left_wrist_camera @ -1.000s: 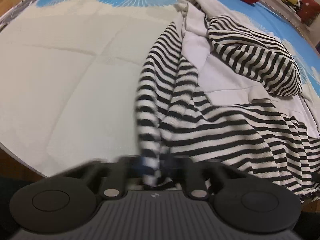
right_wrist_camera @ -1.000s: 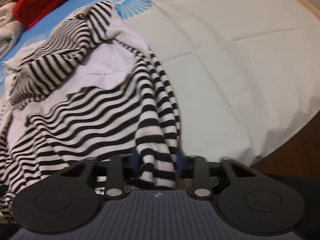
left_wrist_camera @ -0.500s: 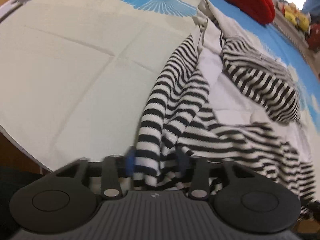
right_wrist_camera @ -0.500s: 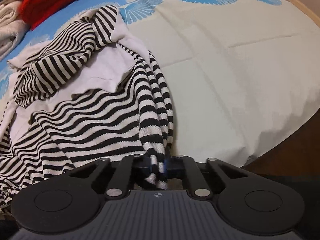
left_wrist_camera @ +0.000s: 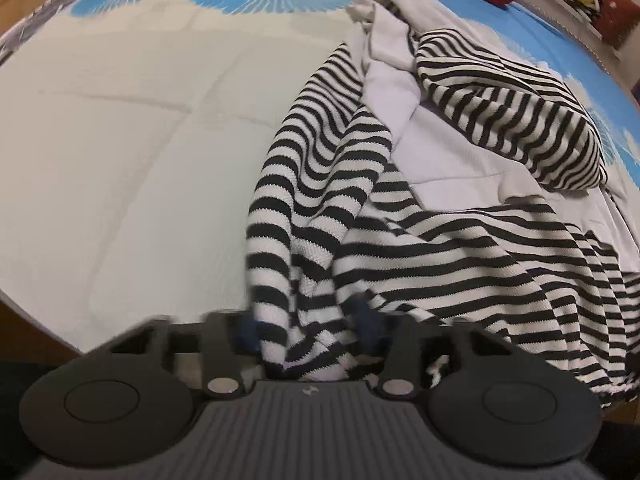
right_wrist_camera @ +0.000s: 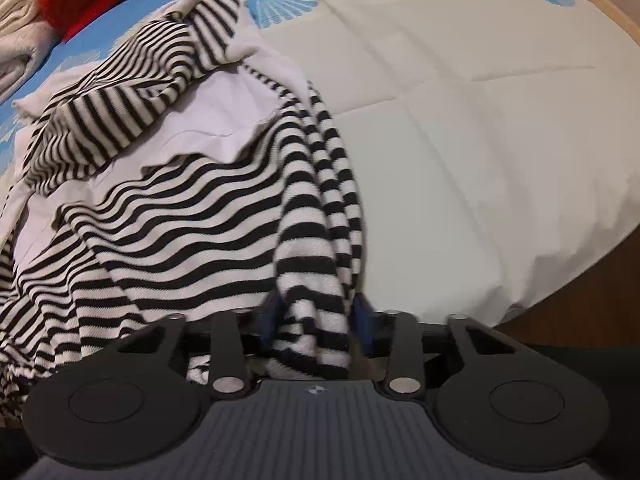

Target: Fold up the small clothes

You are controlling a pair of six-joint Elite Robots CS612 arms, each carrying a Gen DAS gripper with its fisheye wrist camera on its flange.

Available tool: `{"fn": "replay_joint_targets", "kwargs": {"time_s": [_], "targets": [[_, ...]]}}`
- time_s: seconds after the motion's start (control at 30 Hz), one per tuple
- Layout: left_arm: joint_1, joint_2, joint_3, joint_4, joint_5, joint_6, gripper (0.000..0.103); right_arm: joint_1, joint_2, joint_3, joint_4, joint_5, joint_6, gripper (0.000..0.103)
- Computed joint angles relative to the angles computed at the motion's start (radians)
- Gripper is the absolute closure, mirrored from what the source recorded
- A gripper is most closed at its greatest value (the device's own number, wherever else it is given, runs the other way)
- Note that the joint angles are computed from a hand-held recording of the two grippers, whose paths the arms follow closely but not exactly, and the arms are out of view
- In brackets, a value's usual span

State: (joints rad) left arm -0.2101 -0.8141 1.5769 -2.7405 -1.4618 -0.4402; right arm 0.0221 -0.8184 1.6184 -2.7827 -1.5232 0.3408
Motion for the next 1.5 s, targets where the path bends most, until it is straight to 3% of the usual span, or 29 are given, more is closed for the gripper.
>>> {"fn": "replay_joint_targets", "kwargs": {"time_s": [0.03,0.1,0.2,0.37,0.47,0.6,1.17,1.5], "targets": [[0.002,0.000,0.001,-0.008,-0.011,0.002,0.092,0.001,0.000,0.002,-0.011,0.001,-0.007,0.083],[0.005,-0.001,0.003,-0.016,-0.015,0.000,0.094,0.001,-0.001,0.008,-0.036,0.008,-0.013,0.091],[0.005,-0.004,0.007,-0.021,-0.009,-0.002,0.094,-0.002,-0.003,0.017,-0.070,0.012,0.000,0.093],[0.012,-0.004,0.001,0.002,-0.036,-0.026,0.088,-0.004,-0.002,0.015,-0.057,0.013,0.015,0.092],[0.013,-0.004,-0.001,0.010,-0.036,-0.037,0.075,-0.002,0.000,0.010,-0.033,0.009,0.022,0.081],[0.010,-0.007,0.000,0.022,-0.021,-0.028,0.068,0.003,0.002,0.005,-0.022,-0.004,-0.002,0.080],[0.008,-0.010,0.009,0.018,-0.014,-0.011,0.068,-0.001,0.000,0.014,-0.050,0.008,-0.012,0.087],[0.025,-0.020,0.022,0.000,-0.073,-0.071,0.058,-0.002,-0.003,0.017,-0.035,0.011,-0.005,0.081]]}}
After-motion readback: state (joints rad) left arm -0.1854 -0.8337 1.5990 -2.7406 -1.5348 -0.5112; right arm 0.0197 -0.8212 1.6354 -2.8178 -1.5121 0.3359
